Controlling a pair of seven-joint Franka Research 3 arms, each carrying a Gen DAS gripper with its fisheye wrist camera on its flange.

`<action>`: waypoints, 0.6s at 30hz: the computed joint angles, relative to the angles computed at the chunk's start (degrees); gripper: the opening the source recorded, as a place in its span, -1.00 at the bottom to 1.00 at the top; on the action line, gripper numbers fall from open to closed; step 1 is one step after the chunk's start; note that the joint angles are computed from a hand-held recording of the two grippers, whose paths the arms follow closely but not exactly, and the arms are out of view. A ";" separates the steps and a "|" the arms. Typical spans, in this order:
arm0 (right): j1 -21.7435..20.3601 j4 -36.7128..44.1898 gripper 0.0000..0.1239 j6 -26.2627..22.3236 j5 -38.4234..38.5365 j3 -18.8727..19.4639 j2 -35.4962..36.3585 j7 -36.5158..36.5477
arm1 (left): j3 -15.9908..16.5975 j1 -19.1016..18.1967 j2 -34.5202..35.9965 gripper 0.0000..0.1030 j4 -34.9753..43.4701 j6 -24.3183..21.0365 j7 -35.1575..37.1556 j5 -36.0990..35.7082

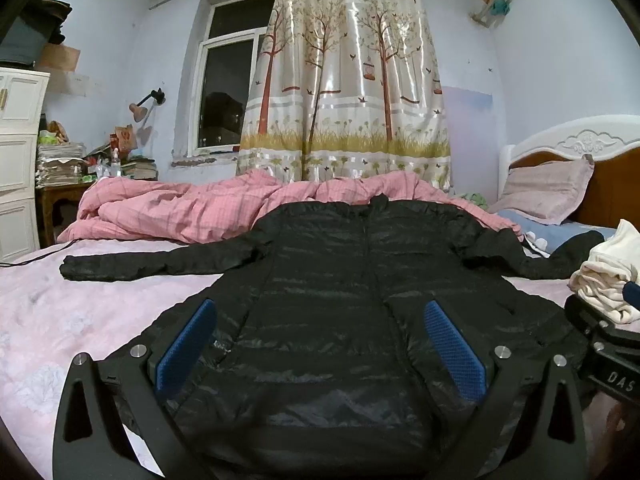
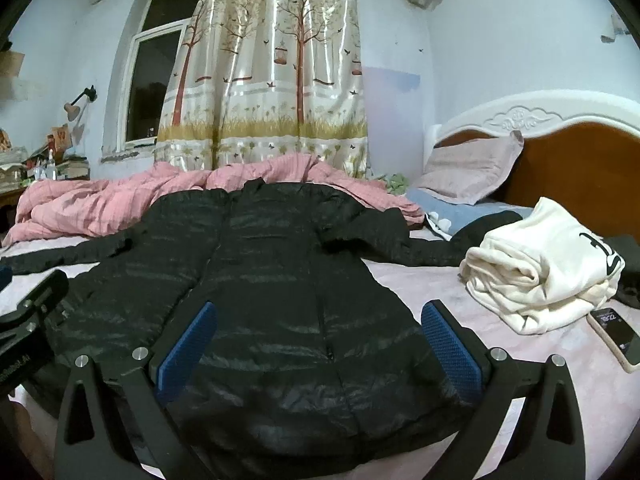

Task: Fold large clothes

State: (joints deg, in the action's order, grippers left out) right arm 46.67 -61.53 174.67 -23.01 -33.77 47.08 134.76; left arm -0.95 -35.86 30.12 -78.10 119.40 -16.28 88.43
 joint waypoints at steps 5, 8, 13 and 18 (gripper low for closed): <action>-2.54 0.16 0.66 0.46 2.03 4.29 -0.50 -3.79 | 0.45 -1.03 1.70 1.00 2.13 -1.07 3.33 0.43; -3.17 0.64 0.66 0.07 3.33 5.27 -0.28 -5.11 | 0.78 -1.35 2.47 1.00 3.22 -0.94 4.72 0.17; -3.31 0.68 0.66 -0.01 4.63 5.66 -0.13 -6.33 | 1.20 -1.33 2.37 1.00 3.32 -0.46 4.85 -1.42; -2.35 1.14 0.66 -0.75 4.77 3.91 0.49 -5.53 | 1.30 -1.33 1.92 1.00 2.70 -0.32 4.42 -1.37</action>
